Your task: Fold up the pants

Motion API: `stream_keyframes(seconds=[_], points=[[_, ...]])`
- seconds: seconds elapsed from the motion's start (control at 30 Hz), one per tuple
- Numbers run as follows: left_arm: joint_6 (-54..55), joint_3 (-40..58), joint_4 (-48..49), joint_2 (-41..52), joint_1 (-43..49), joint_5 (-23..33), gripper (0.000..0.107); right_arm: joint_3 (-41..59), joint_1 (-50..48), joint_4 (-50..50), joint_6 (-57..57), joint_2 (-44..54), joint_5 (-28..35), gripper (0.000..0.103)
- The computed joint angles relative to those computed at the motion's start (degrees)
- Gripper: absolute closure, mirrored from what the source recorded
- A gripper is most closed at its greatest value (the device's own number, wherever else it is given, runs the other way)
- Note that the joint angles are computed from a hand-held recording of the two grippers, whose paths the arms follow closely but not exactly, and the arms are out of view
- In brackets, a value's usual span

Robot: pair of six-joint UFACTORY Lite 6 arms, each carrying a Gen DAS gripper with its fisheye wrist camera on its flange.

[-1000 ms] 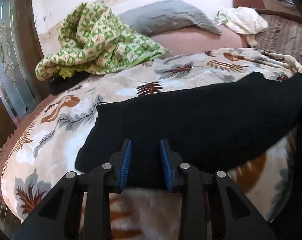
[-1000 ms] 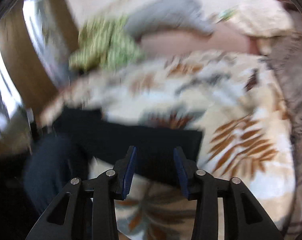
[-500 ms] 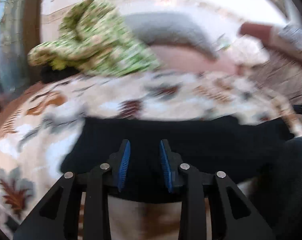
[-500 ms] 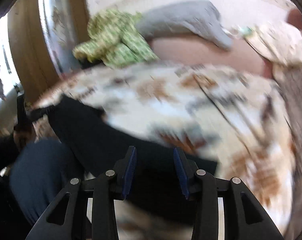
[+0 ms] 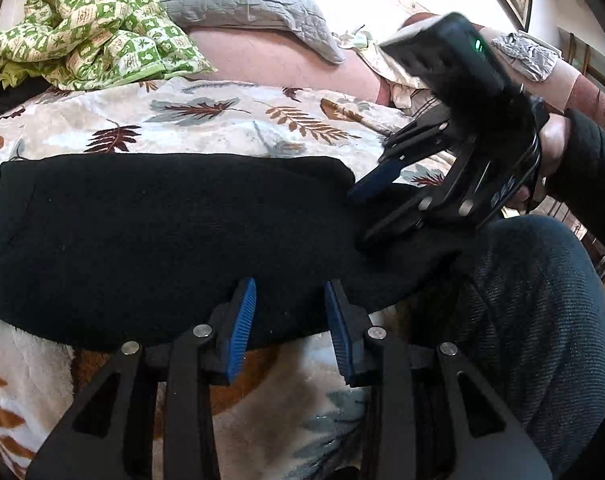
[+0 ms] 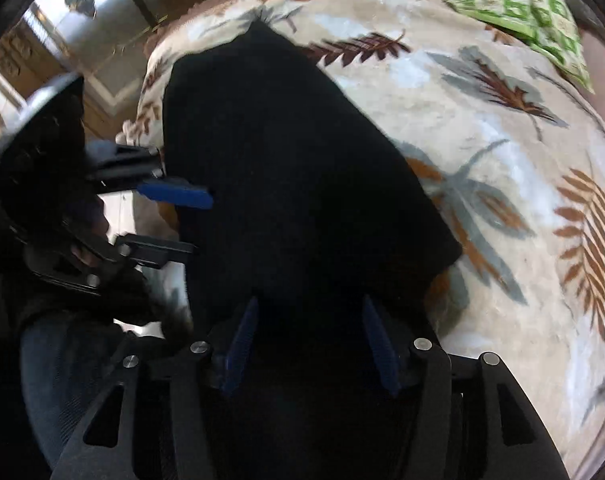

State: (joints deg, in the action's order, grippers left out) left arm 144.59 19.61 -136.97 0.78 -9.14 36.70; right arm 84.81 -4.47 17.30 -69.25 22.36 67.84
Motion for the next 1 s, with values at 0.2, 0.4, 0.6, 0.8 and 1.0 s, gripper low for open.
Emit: stream_keyframes(seconds=[0.2, 0.4, 0.6, 0.8, 1.0], points=[[-1.9, -0.9, 1.3, -1.1, 1.1, 1.5, 0.074, 0.2, -0.8, 5.6, -2.4, -4.5, -2.1, 0.047], [-6.2, -5.6, 5.7, -14.3, 14.5, 1.2, 0.073, -0.8, 0.6, 3.6, 4.2, 2.7, -11.4, 0.042], [-13.7, 3.2, 15.3, 1.1, 33.5, 4.7, 0.076, -2.0, 4.5, 5.3, 6.3, -5.0, -11.2, 0.042], [-17.2, 4.3, 13.0, -1.2, 29.9, 0.6, 0.074, -2.1, 11.2, -0.4, 10.7, 3.4, -15.1, 0.038], [-22.4, 16.9, 13.4, 2.1, 23.5, -5.5, 0.062, -3.6, -1.9, 14.0, 2.9, -6.8, -11.3, 0.037]])
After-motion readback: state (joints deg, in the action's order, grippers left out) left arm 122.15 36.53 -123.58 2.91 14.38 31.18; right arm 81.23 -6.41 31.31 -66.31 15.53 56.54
